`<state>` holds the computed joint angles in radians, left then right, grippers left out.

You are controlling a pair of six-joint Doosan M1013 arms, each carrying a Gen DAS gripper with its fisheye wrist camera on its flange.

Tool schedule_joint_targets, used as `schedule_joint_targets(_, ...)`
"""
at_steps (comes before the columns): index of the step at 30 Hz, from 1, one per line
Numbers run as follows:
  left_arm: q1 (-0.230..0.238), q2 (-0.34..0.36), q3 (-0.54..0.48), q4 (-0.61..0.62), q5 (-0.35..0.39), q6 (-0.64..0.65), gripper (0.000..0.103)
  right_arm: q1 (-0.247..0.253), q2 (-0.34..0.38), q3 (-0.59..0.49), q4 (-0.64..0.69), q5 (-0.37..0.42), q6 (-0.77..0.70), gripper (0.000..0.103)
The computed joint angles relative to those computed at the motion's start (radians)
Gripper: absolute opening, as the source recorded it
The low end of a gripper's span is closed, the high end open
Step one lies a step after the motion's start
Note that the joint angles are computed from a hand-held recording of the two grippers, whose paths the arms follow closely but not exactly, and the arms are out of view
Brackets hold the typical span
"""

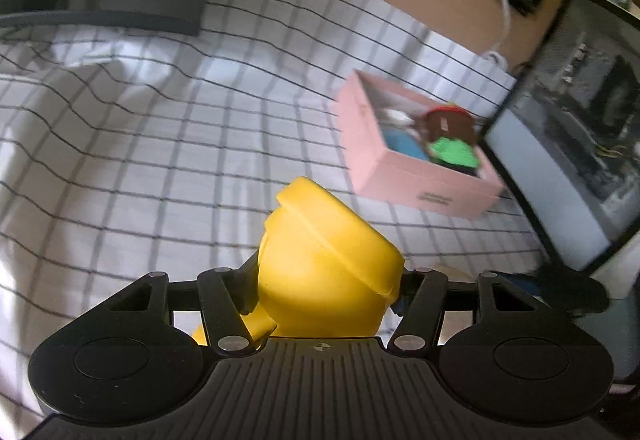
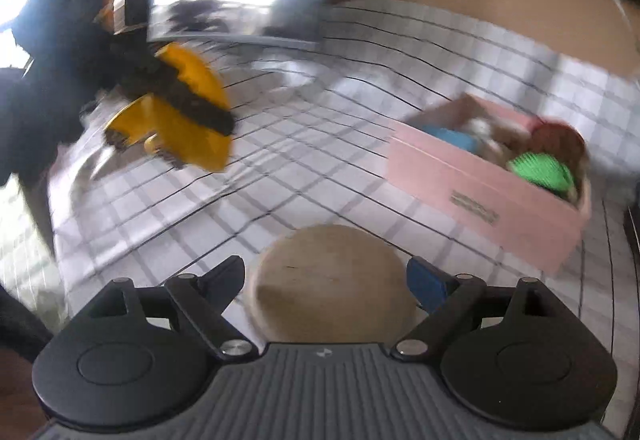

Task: Organize soft objects
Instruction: 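Lift the yellow toy with left while right lifts the beige container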

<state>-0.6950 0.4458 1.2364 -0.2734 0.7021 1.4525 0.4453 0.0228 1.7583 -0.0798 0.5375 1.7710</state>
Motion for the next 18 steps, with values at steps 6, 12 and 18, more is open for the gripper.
schedule_joint_targets(6,-0.027,-0.028,0.05,-0.116,0.019,0.048,0.064,0.028,0.023,-0.003,-0.155,0.003,0.053,0.096)
schedule_joint_targets(12,-0.038,-0.049,0.103,-0.138,0.042,0.031,0.064,0.042,0.035,0.004,-0.293,0.042,0.249,0.099)
schedule_joint_targets(18,-0.021,-0.068,0.141,-0.128,0.017,-0.055,0.064,-0.009,0.057,-0.029,-0.075,0.127,0.232,0.103)
